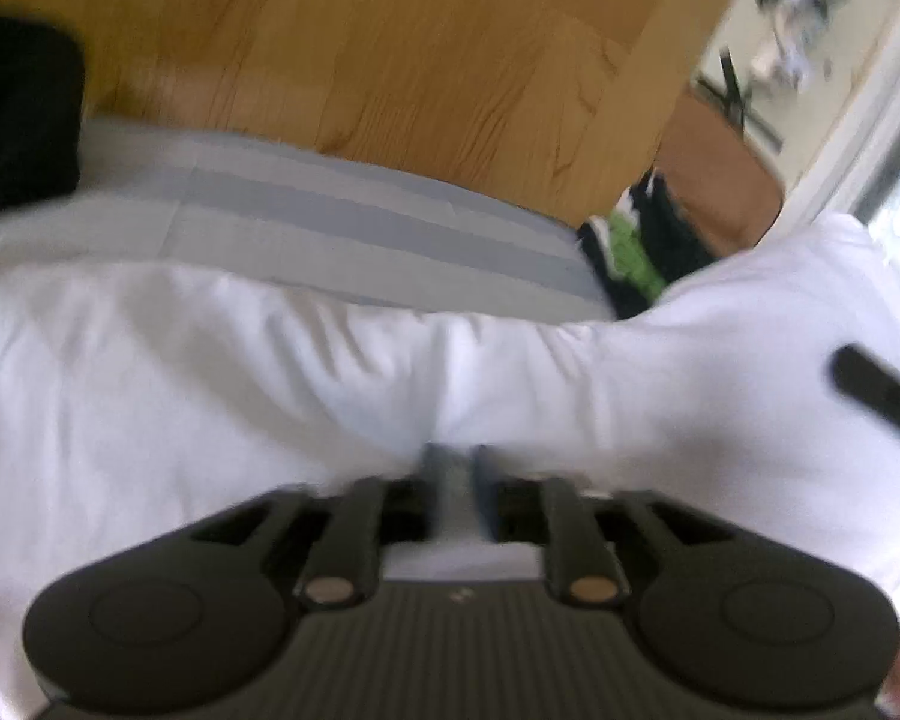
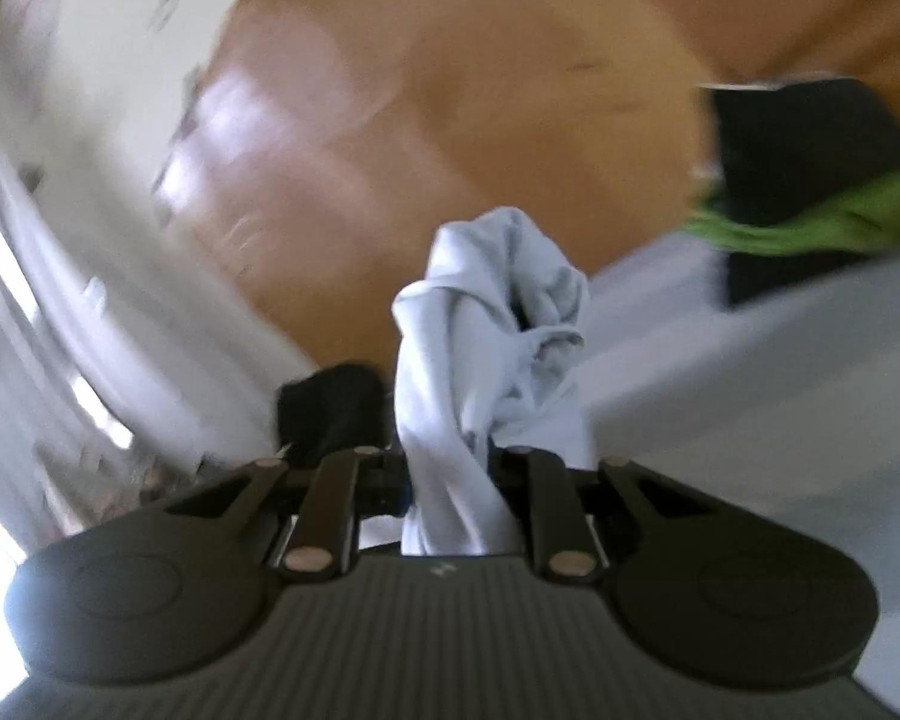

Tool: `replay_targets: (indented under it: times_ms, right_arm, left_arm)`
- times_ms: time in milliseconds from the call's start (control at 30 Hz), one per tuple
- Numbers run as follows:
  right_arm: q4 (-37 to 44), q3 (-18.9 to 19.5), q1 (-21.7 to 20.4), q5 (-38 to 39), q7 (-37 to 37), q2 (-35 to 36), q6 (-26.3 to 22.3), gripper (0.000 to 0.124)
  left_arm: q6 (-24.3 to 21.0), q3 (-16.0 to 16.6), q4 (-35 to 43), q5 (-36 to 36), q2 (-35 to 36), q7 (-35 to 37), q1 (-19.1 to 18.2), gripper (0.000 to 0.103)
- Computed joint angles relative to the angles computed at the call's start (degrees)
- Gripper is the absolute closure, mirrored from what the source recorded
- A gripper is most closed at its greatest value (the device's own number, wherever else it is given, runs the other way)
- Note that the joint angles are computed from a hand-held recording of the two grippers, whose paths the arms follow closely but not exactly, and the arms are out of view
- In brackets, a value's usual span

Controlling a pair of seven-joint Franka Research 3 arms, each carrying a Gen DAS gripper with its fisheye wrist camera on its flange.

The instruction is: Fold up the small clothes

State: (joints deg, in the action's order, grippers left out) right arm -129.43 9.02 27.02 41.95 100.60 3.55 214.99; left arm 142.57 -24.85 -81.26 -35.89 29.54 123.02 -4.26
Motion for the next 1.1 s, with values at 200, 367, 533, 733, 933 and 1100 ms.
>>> replay_targets:
  times_ms: [200, 367, 533, 733, 933, 1100]
  right_arm:
    - [17.84, -10.1, 10.21, -0.93, -4.62, 9.24, -14.55, 0.103]
    - [38.44, -14.44, 13.7, -1.86, -7.48, 22.68, -28.93, 0.094]
    - [53.72, 1.4, -0.52, -34.45, 11.6, 34.75, -45.11, 0.07]
    - [35.56, 9.68, -5.53, -12.15, -12.78, 22.67, -22.46, 0.07]
    - [30.42, -20.34, 19.52, 13.11, -23.43, 18.18, -21.0, 0.078]
    - [32.02, -38.07, 31.39, 25.59, -22.57, 22.97, -31.47, 0.111]
  left_arm:
    - [5.85, -2.61, -8.08, -24.97, -8.14, 11.15, 12.48, 0.057]
    - [9.23, 3.13, -12.52, -31.68, -12.96, 10.47, 14.22, 0.057]
    - [8.27, 7.59, -13.69, -32.99, -13.81, 9.16, 12.61, 0.056]
    - [6.07, 8.29, -11.31, -35.53, -12.23, 14.66, 10.71, 0.055]
    - [12.18, 9.47, -5.47, -17.98, -6.79, 9.74, 3.43, 0.056]
    - [23.43, 16.83, -7.57, 5.02, -5.19, -3.46, -6.21, 0.053]
